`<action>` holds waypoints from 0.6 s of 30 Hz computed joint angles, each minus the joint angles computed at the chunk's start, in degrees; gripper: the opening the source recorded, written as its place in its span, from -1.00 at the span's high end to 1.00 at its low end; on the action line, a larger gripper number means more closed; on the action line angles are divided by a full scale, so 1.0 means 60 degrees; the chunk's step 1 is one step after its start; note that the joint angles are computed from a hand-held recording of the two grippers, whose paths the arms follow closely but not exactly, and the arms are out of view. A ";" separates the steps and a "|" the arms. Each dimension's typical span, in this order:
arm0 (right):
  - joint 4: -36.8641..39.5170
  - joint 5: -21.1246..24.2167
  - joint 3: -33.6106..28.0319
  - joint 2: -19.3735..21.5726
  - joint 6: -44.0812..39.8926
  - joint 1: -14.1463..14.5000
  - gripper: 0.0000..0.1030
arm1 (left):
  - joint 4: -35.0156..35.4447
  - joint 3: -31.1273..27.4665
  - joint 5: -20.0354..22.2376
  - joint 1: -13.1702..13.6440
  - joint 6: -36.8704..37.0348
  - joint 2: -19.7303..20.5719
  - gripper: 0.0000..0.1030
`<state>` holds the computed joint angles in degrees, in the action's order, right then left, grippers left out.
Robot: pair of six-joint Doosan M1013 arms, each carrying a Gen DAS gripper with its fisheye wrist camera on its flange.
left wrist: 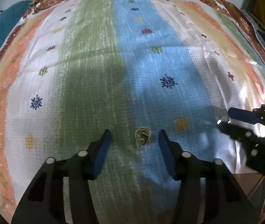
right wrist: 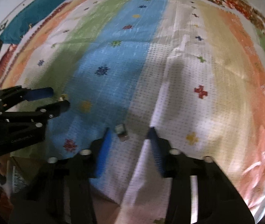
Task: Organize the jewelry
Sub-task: 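Grasp the coiled silver charm with the left gripper while the right gripper grasps another charm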
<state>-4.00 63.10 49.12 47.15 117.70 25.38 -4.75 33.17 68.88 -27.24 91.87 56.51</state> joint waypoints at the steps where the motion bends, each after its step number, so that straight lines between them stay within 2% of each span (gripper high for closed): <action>1: 0.0182 -0.0120 0.0084 -0.0037 0.0074 -0.0047 0.34 | 0.0153 -0.0005 -0.0028 -0.0027 0.0007 0.0009 0.17; 4: 0.0119 -0.0118 0.0113 -0.0046 0.0101 -0.0048 0.42 | 0.0273 -0.0097 0.0006 -0.0068 0.0078 0.0056 0.38; 6: -0.0030 -0.0062 0.0111 -0.0048 0.0164 -0.0040 0.57 | 0.0314 -0.0156 0.0062 -0.0098 0.0203 0.0081 0.70; 11: -0.0019 -0.0131 0.0191 -0.0092 0.0190 -0.0070 0.79 | 0.0287 -0.0103 0.0045 -0.0100 0.0204 0.0045 0.70; 18: 0.0205 -0.0324 0.0340 -0.0209 0.0010 -0.0066 0.80 | 0.0115 0.0144 -0.0023 -0.0047 0.0155 -0.0112 0.71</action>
<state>-2.76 61.16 51.16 45.90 117.76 24.98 -4.06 34.03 68.74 -27.52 92.80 55.84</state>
